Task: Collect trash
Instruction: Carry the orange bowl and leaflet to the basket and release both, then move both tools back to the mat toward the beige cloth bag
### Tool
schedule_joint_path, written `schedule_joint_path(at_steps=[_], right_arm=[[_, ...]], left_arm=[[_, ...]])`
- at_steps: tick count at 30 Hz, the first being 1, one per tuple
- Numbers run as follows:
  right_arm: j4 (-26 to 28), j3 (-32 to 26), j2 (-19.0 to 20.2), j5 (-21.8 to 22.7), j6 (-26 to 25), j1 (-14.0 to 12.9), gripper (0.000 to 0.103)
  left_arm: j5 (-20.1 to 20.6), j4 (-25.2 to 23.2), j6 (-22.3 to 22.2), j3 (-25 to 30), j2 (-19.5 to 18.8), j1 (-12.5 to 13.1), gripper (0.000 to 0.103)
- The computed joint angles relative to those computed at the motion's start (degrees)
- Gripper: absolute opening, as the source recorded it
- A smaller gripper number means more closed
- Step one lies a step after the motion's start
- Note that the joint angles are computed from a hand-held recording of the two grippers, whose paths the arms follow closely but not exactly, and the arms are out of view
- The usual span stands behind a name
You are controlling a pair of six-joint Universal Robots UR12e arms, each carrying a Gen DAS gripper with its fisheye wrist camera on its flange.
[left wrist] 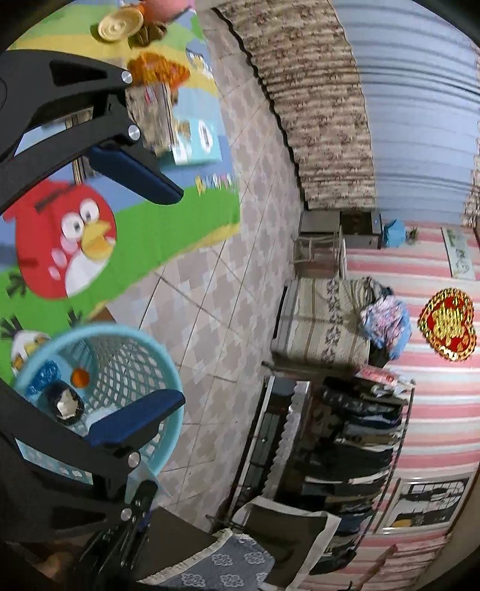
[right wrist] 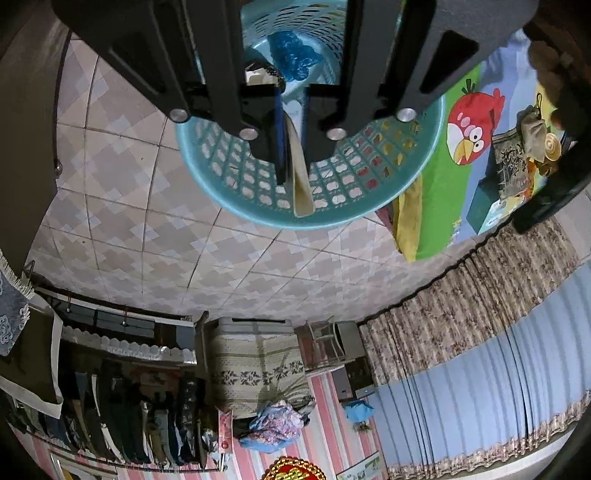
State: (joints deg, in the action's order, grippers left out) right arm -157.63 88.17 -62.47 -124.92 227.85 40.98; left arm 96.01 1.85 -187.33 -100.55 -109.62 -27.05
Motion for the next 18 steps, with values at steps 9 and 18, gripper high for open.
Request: schedule_joint_path(at_steps=[9,18], right_arm=[[5.12,-3.71,1.95,-2.84,0.74,0.79,0.088],[7.04,-7.8,4.08,-7.18,-0.56,2.81,0.096]], left_arm=[[3.31,2.15,-0.49,-6.16,5.53,3.2,0.097],[6.18,2.95,-1.87,-11.65,10.08,6.9,0.097]])
